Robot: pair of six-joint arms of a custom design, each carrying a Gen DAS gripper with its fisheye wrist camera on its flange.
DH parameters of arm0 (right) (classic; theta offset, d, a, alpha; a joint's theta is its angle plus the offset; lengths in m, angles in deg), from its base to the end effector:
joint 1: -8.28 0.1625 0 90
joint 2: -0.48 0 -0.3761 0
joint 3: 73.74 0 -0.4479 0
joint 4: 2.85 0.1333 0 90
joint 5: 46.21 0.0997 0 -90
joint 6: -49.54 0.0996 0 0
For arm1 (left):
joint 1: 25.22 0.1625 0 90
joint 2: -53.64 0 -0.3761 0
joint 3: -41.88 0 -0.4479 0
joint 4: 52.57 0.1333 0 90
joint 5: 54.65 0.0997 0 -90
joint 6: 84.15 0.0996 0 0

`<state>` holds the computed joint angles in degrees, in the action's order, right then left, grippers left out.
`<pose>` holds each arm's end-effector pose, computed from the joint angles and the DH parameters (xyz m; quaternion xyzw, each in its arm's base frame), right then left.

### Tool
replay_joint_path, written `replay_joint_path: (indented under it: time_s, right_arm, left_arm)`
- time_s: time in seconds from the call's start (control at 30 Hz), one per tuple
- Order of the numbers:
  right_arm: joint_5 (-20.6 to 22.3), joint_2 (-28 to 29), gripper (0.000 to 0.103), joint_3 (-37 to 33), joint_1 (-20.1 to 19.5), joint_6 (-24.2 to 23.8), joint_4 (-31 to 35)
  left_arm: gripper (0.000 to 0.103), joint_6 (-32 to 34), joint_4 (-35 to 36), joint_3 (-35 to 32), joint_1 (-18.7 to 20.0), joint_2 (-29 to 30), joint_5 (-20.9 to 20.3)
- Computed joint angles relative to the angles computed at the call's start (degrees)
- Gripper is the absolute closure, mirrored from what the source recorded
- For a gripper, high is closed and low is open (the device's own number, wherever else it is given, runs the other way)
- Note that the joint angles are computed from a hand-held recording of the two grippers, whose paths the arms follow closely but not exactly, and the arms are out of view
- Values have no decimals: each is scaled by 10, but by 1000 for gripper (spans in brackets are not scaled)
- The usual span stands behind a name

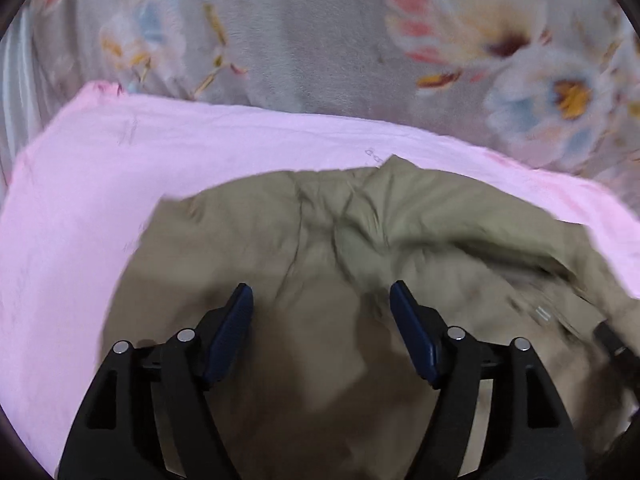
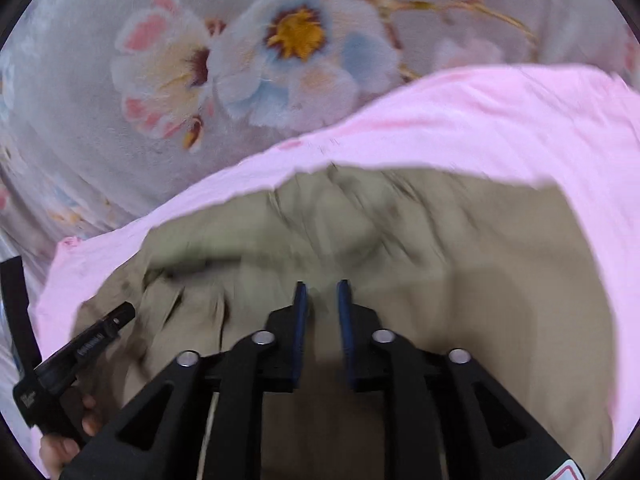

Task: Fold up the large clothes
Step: 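Lay the held hem over onto the collar with both grippers, then open both grippers and release the folded jacket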

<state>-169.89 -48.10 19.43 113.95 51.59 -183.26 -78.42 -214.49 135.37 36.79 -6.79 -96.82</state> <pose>0.2633 -0.6497 0.1438 -0.0074 -0.8888 0.4092 0.2063 -0.1365 -0.6982 0.2558 0.1210 0.8641 -0.3722 0.3164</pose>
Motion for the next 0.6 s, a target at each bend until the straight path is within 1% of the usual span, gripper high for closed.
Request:
replay_joint_path:
  time_s: [0.03,0.07,0.1,0.13,0.17,0.2,0.23,0.27,0.3,0.33,0.37,0.4,0.43,0.47,0.5,0.53,0.57,0.6]
  right_arm:
    - [10,-40,83,53,2,16,-1]
    - [9,-76,77,107,6,20,-18]
    - [-6,-103,71,152,12,19,-42]
    - [-35,-134,57,203,22,23,-68]
    - [-51,-156,50,241,27,28,-86]
    - [-62,-193,50,292,34,45,-95]
    - [-70,-229,50,338,40,63,-97]
    - [-81,-252,48,368,46,76,-97]
    - [-102,-280,46,405,59,90,-99]
    - [-121,-303,40,436,70,100,-99]
    - [-149,-329,37,465,89,118,-84]
    - [-166,-347,36,485,102,134,-68]
    - [-181,-371,36,507,116,154,-42]
    - [-186,-397,35,529,127,178,-10]
    - [-188,-418,34,546,135,198,13]
    - [-188,-440,34,563,144,223,41]
    - [-184,-462,33,580,151,247,67]
    - [-180,-473,32,593,159,257,73]
  left_arm:
    - [21,-3,0,33,-4,-33,-4]
    - [16,-3,-1,74,-9,-72,-4]
    - [16,-3,-2,113,-12,-110,-7]
    - [15,-12,15,159,-15,-161,-13]
    - [15,-25,37,183,-16,-192,-13]
    - [15,-49,75,220,-17,-243,-12]
    - [15,-69,100,246,-19,-279,-13]
    - [15,-90,132,270,-18,-320,-16]
    - [15,-112,168,297,-16,-370,-22]
    - [15,-125,188,316,-15,-406,-32]
    - [15,-139,213,338,-15,-452,-44]
    - [15,-147,232,355,-17,-487,-47]
    - [15,-163,261,375,-25,-528,-36]
    - [15,-176,287,391,-33,-561,-19]
    - [15,-193,323,406,-37,-601,-13]
    - [15,-203,346,413,-37,-626,-19]
    - [15,-216,376,419,-32,-654,-35]
    - [15,-228,398,420,-25,-669,-50]
